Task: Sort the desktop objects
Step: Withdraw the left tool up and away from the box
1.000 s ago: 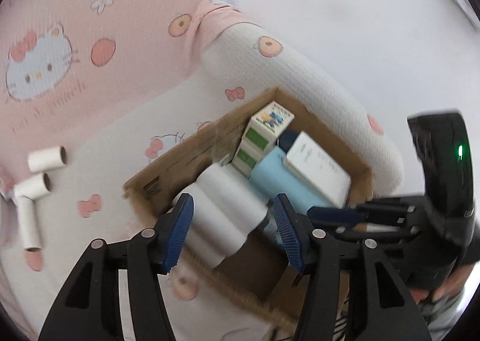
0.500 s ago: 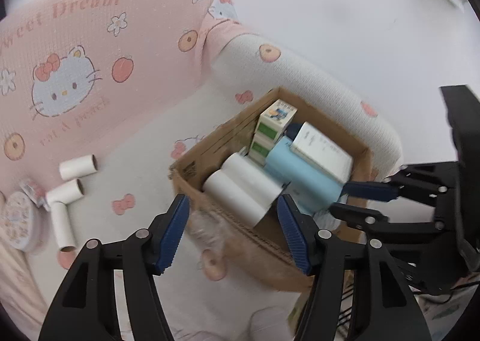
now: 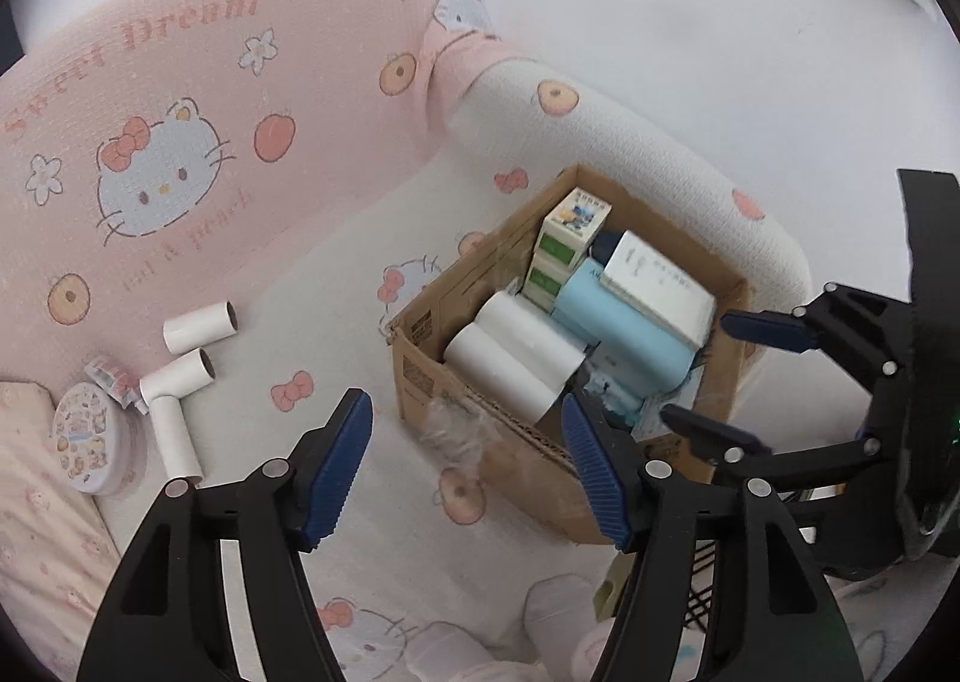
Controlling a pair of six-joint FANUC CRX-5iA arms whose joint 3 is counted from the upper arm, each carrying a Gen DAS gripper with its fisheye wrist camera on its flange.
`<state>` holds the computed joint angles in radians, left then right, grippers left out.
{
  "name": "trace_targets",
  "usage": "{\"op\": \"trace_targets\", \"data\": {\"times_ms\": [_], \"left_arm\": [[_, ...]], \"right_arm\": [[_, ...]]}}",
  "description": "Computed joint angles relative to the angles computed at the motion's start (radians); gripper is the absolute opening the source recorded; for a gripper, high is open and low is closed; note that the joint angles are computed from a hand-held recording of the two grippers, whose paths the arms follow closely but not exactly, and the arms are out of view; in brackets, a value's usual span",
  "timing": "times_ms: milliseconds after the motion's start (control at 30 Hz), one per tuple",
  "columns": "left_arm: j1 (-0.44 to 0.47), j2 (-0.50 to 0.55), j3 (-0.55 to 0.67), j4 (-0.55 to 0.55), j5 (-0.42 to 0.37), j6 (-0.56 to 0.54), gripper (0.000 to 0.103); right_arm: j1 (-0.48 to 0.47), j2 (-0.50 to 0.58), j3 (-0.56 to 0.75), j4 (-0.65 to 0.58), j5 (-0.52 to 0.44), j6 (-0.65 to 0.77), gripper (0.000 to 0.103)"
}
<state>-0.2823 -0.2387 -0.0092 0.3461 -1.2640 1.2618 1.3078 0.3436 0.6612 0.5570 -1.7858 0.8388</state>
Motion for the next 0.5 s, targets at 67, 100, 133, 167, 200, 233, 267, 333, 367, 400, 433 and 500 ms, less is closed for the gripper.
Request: {"op": "trace_targets", "data": {"times_ms": [67, 100, 133, 167, 200, 233, 267, 333, 367, 400, 433, 500], "left_arm": [[-0.007, -0.011, 0.0, -0.015, 0.008, 0.013, 0.07], [-0.004, -0.013, -0.004, -0.005, 0.01, 0.004, 0.07], [0.003, -0.017, -0.016, 0.024, 0.014, -0.017, 0.07], [0.009, -0.017, -0.023, 0.049, 0.012, -0.035, 0.07], [0.012, -0.016, -0.027, 0.064, 0.01, -0.048, 0.07], [0.009, -0.015, -0.026, 0.062, 0.007, -0.052, 0.07], [0.005, -0.014, -0.023, 0.056, 0.006, -0.051, 0.07], [-0.001, -0.013, -0.021, 0.05, 0.007, -0.053, 0.07], [-0.001, -0.013, -0.025, 0.057, 0.01, -0.056, 0.07], [0.002, -0.015, -0.031, 0.066, 0.014, -0.061, 0.07], [0.007, -0.019, -0.04, 0.083, 0.019, -0.072, 0.07], [0.014, -0.021, -0.051, 0.108, 0.022, -0.088, 0.07]], "right_arm": [[0.004, 0.01, 0.012, 0.011, -0.006, 0.006, 0.058], [0.006, 0.012, 0.014, 0.016, -0.007, 0.007, 0.058], [0.009, 0.014, 0.017, 0.021, -0.008, 0.007, 0.059], [0.012, 0.015, 0.02, 0.028, -0.011, 0.007, 0.059], [0.014, 0.018, 0.021, 0.038, -0.014, 0.007, 0.059], [0.016, 0.023, 0.025, 0.048, -0.024, 0.005, 0.059], [0.017, 0.028, 0.03, 0.058, -0.036, 0.003, 0.059], [0.019, 0.03, 0.033, 0.066, -0.041, 0.0, 0.059], [0.02, 0.031, 0.035, 0.065, -0.041, 0.003, 0.059], [0.021, 0.033, 0.038, 0.064, -0.041, 0.007, 0.059], [0.021, 0.034, 0.041, 0.063, -0.041, 0.01, 0.059], [0.02, 0.038, 0.046, 0.063, -0.045, 0.012, 0.059]]}}
